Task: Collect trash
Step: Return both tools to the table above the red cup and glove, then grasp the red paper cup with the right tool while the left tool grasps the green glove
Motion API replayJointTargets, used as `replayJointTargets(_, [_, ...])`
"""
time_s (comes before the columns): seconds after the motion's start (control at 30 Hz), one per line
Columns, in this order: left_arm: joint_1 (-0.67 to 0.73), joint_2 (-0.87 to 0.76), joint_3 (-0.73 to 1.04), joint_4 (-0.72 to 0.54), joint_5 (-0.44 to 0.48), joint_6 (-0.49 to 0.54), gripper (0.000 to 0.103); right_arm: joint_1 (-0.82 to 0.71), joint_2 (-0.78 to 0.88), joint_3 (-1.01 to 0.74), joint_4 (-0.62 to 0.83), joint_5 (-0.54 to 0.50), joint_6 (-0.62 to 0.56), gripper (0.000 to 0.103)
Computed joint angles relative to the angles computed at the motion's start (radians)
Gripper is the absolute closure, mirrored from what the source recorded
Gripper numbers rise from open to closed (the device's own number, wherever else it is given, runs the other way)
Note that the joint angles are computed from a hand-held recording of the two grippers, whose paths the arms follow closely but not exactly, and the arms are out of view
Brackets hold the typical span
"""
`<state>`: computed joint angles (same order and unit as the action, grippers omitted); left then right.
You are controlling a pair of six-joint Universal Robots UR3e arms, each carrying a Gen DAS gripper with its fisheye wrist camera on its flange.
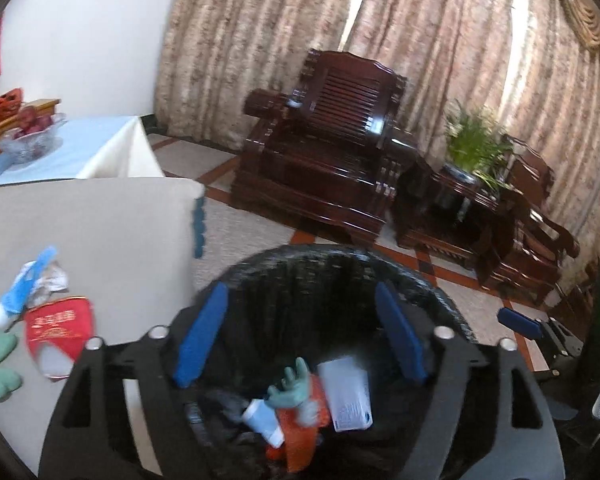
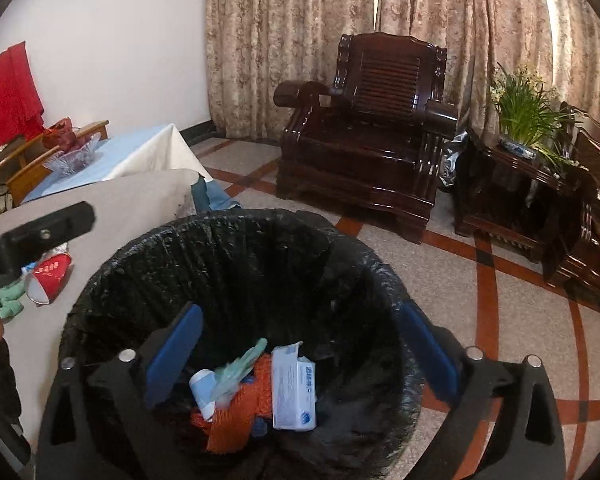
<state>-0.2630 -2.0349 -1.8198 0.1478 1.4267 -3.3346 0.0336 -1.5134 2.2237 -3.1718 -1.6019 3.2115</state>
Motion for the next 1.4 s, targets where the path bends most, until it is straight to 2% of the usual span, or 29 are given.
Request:
replayJointTargets(0.07, [0.033, 0.047, -0.056, 0.016, 0.011, 0.007, 0.018, 0.023, 0.009, -0.017, 0.011, -0.001, 0.018, 0.006])
replayJointTargets(0.43, [0.245, 0.329, -0.364, 0.079, 0.043, 0.088, 0.016, 0.199, 0.122, -0.212, 0.022, -0.019, 0.078, 0.006])
replayJointTargets(0.67, [0.469, 0.538, -0.547, 0.083, 0.025, 0.190, 0.016, 0.369, 0.306, -0.483, 0.053, -0.046, 0.090, 0.006])
replayJointTargets(0.83, [0.671, 0.655, -0.652, 0.054, -0.039, 0.260, 0.016, 0.453, 0.426, -0.658, 0.099, -0.062, 0.104, 0.006])
replayJointTargets(0.87, [0.708, 0.673, -0.663, 0.039, -0.053, 0.268, 0.016, 0.478, 0.477, -0.720, 0.103, -0.025, 0.088, 0.006])
replayJointTargets(1.0, [0.815, 0.682, -0.704, 0.047, -0.099, 0.299, 0.016, 0.533, 0.624, -0.938, 0.197, -0.022, 0.096, 0.006])
replayJointTargets(1.07, [0.852, 0.664, -0.719, 0.066, -0.117, 0.311, 0.016, 0.547, 0.658, -0.992, 0.228, -0.033, 0.102, 0.006])
replayJointTargets(1.23, [0.896, 0.566, -0.727, 0.134, -0.135, 0.324, 0.016, 0.588, 0.881, -1.310, 0.395, -0.036, 0.120, 0.006])
replayJointTargets(1.4, [0.925, 0.478, -0.738, 0.205, -0.135, 0.337, 0.016, 0.596, 0.998, -1.480, 0.514, -0.048, 0.135, 0.006])
